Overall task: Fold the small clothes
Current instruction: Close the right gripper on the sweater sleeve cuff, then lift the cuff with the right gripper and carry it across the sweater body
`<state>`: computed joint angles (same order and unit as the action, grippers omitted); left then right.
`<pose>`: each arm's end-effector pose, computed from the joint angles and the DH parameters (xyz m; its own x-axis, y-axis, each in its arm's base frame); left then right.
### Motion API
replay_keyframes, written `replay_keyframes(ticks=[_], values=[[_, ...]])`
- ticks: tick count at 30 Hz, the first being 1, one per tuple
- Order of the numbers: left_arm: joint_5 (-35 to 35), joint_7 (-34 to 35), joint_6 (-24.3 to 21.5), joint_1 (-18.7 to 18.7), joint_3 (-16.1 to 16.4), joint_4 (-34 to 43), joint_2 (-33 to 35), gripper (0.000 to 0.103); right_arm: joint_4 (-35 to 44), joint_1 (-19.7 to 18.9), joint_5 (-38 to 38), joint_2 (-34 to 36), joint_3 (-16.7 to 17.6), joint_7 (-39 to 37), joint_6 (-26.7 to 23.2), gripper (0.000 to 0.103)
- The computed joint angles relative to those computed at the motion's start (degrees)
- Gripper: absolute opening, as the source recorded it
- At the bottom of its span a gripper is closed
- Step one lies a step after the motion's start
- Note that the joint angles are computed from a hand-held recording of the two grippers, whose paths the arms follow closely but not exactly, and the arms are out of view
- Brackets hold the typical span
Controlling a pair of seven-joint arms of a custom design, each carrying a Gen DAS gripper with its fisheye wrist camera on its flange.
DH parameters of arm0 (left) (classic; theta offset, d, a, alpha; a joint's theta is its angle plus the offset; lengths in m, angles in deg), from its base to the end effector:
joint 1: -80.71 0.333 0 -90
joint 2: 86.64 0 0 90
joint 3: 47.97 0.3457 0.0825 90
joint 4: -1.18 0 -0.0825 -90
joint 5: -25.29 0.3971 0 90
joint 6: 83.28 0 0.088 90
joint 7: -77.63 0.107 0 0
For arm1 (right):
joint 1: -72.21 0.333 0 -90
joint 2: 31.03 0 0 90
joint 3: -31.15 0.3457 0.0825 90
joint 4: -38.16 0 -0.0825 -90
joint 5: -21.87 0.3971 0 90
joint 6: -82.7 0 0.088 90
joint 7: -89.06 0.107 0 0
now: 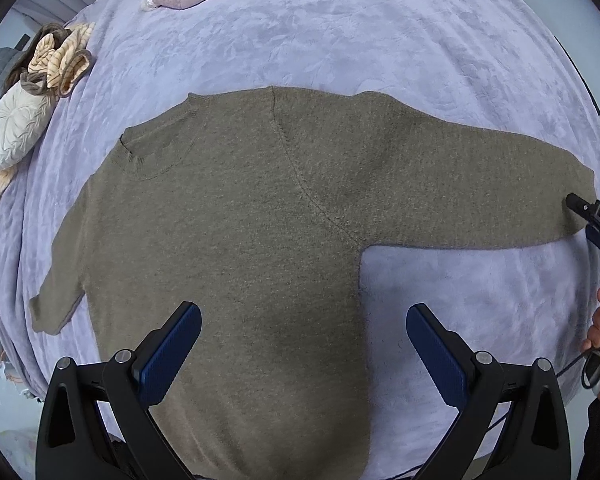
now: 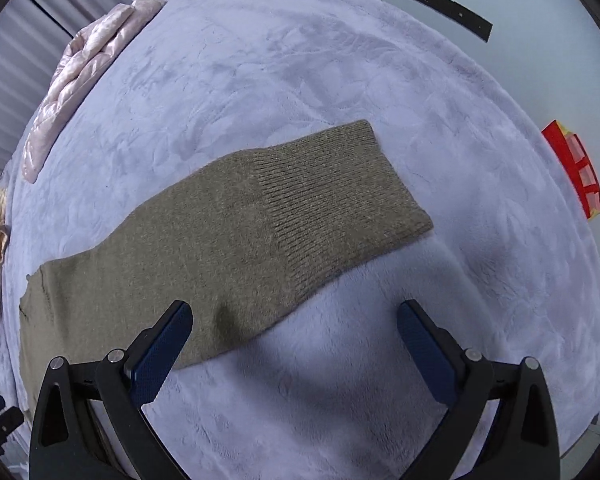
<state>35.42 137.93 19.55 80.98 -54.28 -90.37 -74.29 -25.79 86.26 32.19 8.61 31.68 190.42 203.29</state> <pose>0.6445 -0.0469 0.5308 0.3659 -0.9204 -0.1380 -0.9307 -0.3616 -0.0559 0.7776 0.2085 0.4577 0.0140 -0.9725 -0.2323 -0.9691 0.0441 -0.2428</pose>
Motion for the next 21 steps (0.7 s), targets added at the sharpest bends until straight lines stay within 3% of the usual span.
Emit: replay_keyframes(ticks=[5, 7, 9, 10, 12, 14, 17, 21], values=[[0.1, -0.9, -0.6, 0.4, 0.4, -1.8, -1.0, 0.103, 6.5, -0.4, 1.0, 5.3, 0.6, -1.5, 2.1, 0.093], [-0.4, -1.5, -0.6, 0.7, 0.5, -2.3, -1.4, 0.103, 10.2, -0.7, 1.6, 7.7, 1.0, -1.9, 2.5, 0.084], [-1.1, -2.1, -0.6, 1.1, 0.6, -2.8, -1.7, 0.103, 14.0, -1.4, 2.9, 10.0, 1.7, -1.7, 1.5, 0.059], [-1.4, -2.3, -0.5, 1.2, 0.6, -3.0, -1.9, 0.103, 14.7, -2.2, 4.2, 10.4, 2.5, -1.9, 1.3, 0.051], [-1.6, -2.6, -0.2, 1.3, 0.6, -3.4, -2.3, 0.103, 12.0, -3.7, 6.9, 8.9, 3.7, -3.0, 2.7, 0.031], [-1.5, -2.7, 0.0, 1.2, 0.5, -3.3, -2.3, 0.103, 5.5, -5.2, 10.1, 4.8, 4.8, -5.0, 6.4, 0.019], [-1.3, -2.4, -0.2, 1.0, 0.3, -2.8, -1.9, 0.103, -1.2, -6.6, 13.9, 0.7, 5.9, -9.3, 10.6, 0.016], [-0.9, -1.5, -0.8, 0.5, -0.1, -2.5, -1.7, 0.103, 1.1, -6.2, 14.7, 2.5, 5.5, -11.9, 8.6, 0.018]])
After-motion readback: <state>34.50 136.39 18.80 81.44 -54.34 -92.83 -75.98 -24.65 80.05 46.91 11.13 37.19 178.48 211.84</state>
